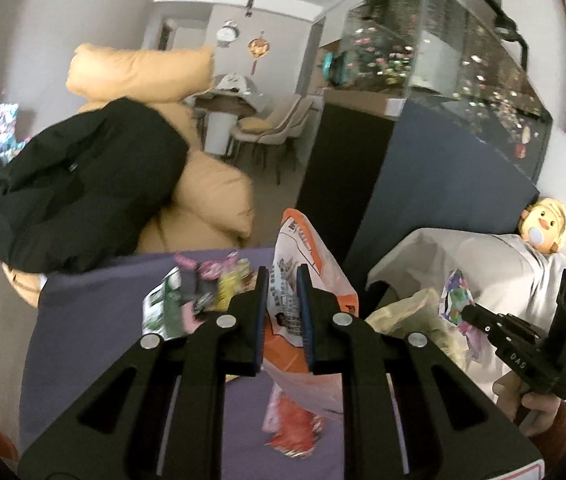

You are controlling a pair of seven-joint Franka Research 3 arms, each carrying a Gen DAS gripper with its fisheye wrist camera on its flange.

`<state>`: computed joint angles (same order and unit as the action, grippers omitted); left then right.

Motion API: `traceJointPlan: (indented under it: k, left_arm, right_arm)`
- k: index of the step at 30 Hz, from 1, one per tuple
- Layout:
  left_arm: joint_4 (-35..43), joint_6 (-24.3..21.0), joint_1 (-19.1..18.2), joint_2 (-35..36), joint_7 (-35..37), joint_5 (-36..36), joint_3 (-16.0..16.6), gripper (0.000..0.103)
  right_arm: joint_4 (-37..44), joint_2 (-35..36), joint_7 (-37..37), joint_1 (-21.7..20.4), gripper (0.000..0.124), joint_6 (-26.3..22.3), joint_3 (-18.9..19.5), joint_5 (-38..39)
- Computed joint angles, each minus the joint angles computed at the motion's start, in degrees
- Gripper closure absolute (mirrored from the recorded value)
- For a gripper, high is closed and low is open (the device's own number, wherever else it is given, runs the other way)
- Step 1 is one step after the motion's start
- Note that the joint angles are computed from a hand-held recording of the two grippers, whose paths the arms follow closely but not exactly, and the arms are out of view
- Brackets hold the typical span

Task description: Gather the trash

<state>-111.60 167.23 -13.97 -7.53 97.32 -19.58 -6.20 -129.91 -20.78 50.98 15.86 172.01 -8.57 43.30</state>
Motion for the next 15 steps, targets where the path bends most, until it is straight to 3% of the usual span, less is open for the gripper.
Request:
traceJointPlan:
  k: [8,11,15]
  left_arm:
    - [7.9,-0.4,-1.7,6.7,0.4,1.6,-4.6,0.089]
    - [12.3,-3.0,-1.7,10.4,3.2,-1.8,-7.1,0.089]
    - [18.3,-6.2,-1.3,16.0,3.0,0.1,-10.2,0.089]
  right_arm:
    - [-2.7,-3.3,2.0,-4.5,0.116,2.1,-1.6,-3.1]
    - [-3.5,-4.0,3.6,-6.3,0.116,2.0,-2.1,-4.5]
    - [-5.3,-4.4,6.3,-10.0,0.116,2.9,-1.6,-7.5]
